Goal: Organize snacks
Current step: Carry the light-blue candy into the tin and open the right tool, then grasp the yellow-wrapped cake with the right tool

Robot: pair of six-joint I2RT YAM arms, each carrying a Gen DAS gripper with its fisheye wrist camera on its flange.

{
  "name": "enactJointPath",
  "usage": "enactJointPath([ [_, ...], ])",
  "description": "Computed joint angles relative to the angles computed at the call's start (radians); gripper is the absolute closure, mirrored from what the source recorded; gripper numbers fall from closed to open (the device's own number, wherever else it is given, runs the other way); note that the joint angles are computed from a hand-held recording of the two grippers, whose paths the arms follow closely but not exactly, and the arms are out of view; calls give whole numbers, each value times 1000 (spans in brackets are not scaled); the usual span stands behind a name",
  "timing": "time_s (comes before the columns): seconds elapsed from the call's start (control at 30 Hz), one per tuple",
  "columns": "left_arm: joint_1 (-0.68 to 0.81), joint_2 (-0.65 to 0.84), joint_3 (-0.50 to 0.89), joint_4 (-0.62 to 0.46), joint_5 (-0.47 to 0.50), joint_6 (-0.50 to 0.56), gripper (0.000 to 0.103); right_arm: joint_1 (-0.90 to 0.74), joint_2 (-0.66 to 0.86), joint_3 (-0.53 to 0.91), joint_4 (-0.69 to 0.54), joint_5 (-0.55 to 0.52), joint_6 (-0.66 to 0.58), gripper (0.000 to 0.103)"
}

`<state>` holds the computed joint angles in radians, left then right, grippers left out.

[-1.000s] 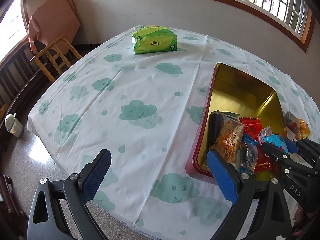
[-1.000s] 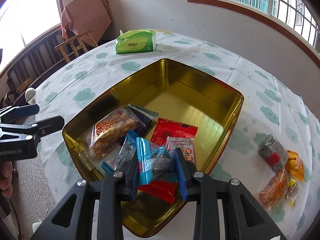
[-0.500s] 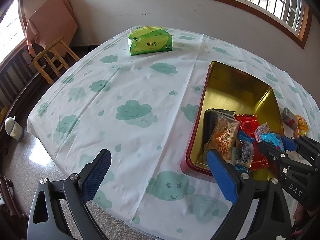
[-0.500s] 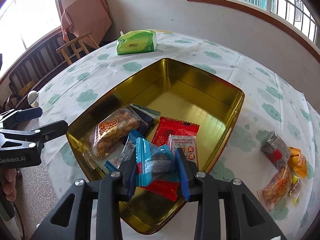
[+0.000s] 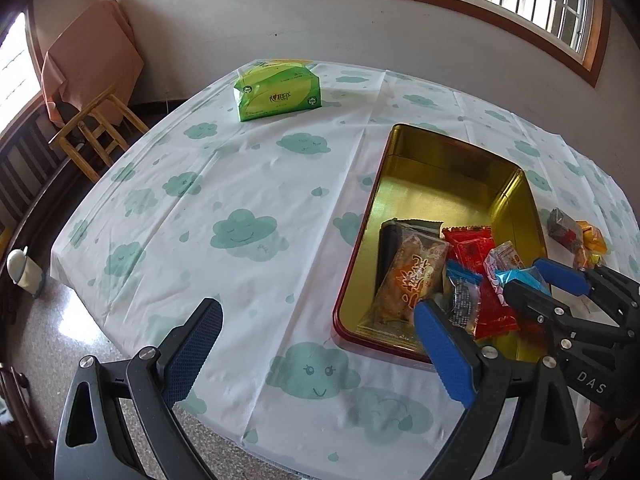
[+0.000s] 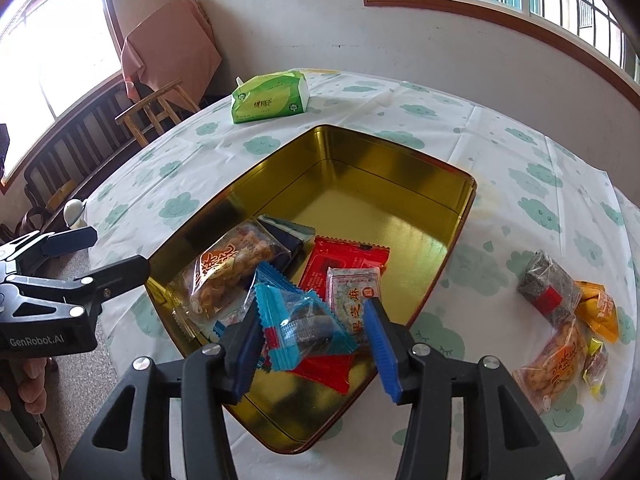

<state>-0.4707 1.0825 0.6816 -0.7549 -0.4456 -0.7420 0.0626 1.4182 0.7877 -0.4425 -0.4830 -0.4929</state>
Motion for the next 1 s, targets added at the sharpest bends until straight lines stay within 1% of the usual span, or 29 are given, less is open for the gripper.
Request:
enactJointPath([
  [0.2,-51,48,38,3,-13,-13,8,-97,-12,21,-39,-54,-34,53],
  [0.27,-68,63,48,11,-18,-12,8,-137,-9,36,-62,-93,-59,51],
  [0.3,-76,74,55,12,-19,-14,8,-146,-13,39,-66,-94,-72,46],
  [0.33,-81,84,59,15,-19,-16,8,-151,-22,34,-57,-86,-76,45],
  [0.53,-116,108,75,12,-20,-34,8,-181,7,56,-65,-101,-67,45],
  [0.7,-134,111,89,16,-31,-34,8,-273,39,80,-47,-86,-89,45],
  [0.83,-156,136,102,32,-31,-31,8,-376,114,128,-17,-55,-100,45],
  [1.0,-186,180,131,59,-35,-20,8,-483,237,224,13,-6,-73,45],
])
